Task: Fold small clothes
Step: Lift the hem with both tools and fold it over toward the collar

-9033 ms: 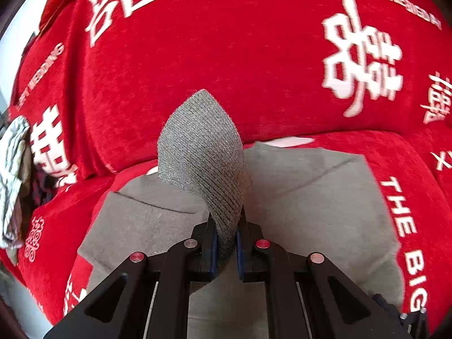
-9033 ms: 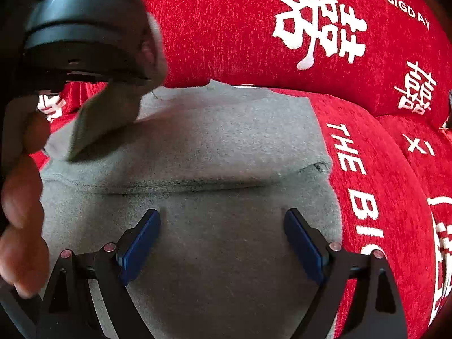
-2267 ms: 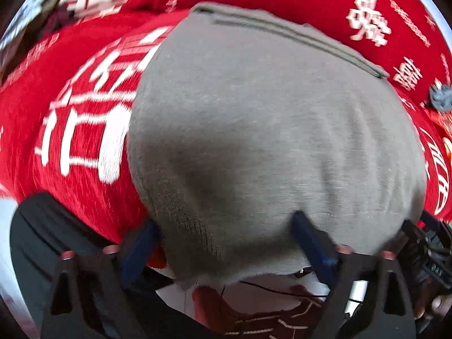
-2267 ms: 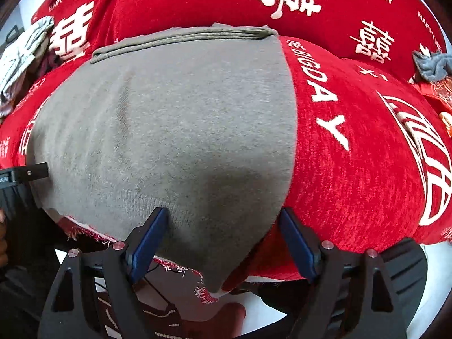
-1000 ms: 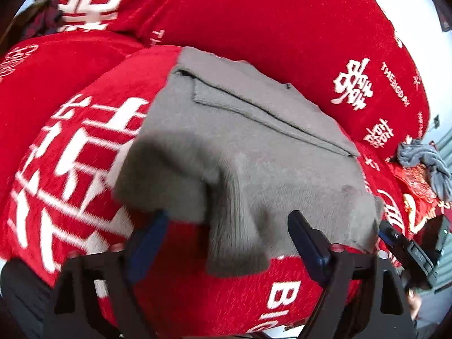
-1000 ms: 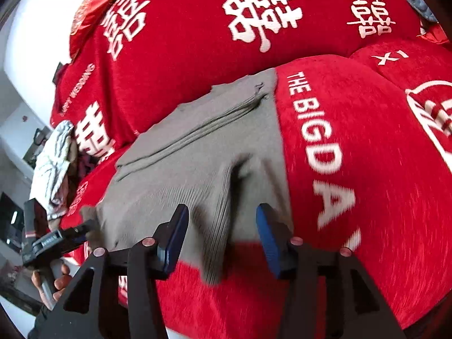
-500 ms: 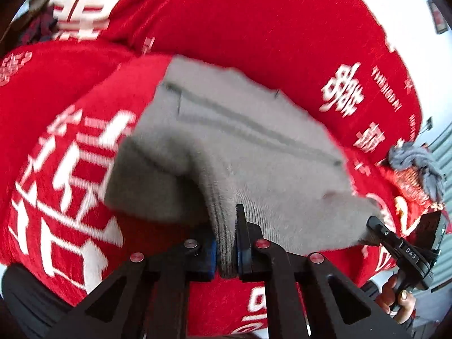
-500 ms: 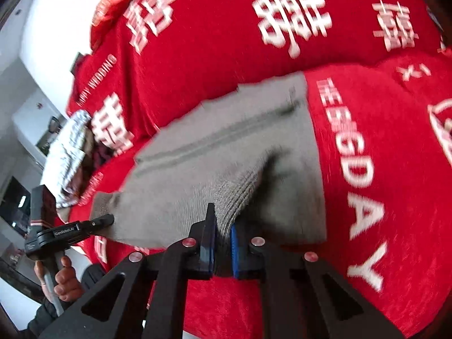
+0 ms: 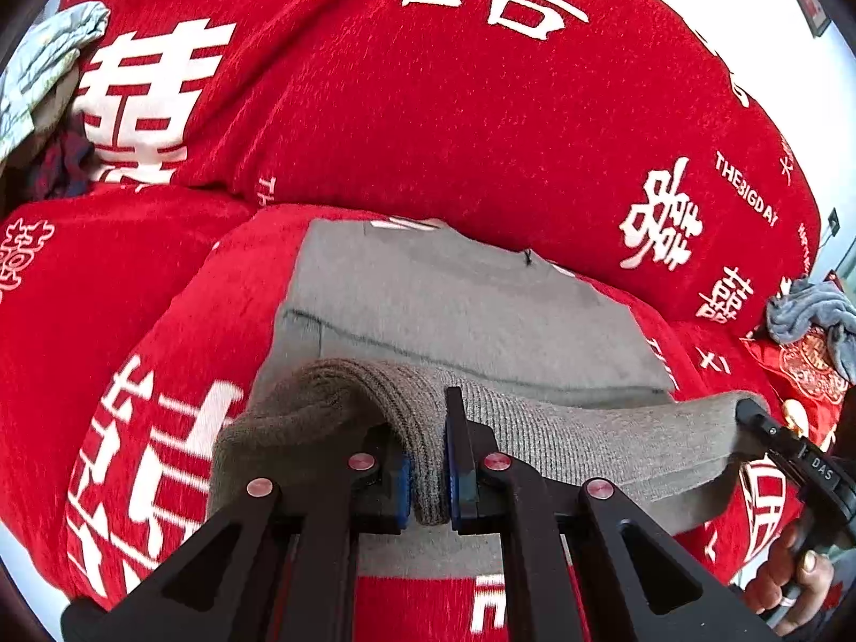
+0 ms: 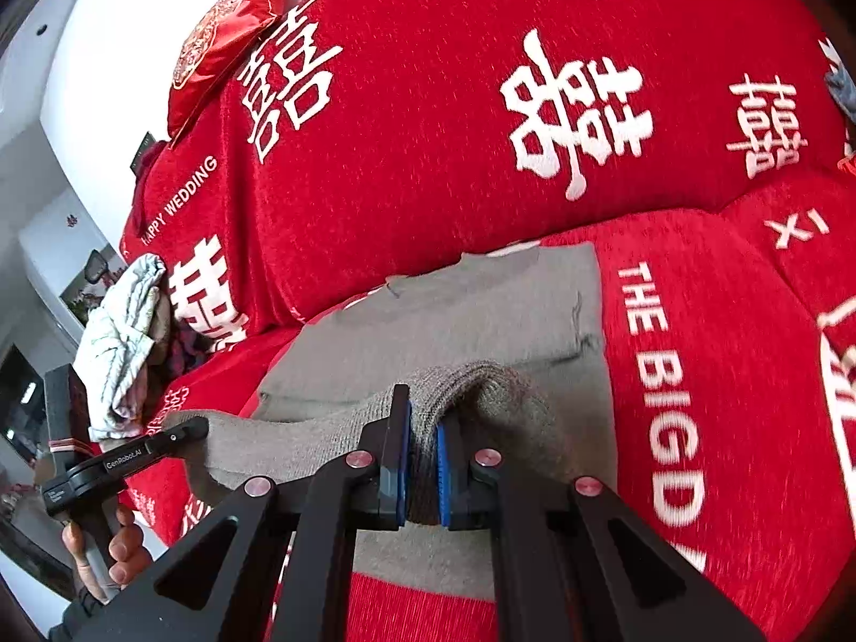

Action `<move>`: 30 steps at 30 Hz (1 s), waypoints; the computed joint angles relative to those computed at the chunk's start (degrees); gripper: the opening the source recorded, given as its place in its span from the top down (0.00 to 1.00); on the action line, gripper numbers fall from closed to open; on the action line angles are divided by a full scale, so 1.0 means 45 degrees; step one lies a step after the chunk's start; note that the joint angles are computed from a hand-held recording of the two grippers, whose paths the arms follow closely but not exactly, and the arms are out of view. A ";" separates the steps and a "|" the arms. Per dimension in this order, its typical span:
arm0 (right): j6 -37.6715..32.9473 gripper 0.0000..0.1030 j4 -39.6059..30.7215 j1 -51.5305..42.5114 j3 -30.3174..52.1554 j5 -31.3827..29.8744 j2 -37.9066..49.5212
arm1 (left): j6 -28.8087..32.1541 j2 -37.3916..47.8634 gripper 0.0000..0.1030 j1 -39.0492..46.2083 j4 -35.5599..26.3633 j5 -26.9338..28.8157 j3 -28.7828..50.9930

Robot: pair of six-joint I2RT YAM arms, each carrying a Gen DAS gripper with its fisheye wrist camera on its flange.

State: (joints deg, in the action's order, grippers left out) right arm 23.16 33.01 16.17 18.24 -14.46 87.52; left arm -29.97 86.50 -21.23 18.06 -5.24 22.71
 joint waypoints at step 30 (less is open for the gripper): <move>-0.0307 0.92 -0.4061 -0.0778 0.8282 0.1222 0.6260 | 0.1227 0.6639 0.89 0.1204 -0.3510 0.0048 0.8772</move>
State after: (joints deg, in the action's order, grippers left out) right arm 21.78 14.74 12.67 55.51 -8.96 115.69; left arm -24.45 116.38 -15.82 2.26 -5.02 62.18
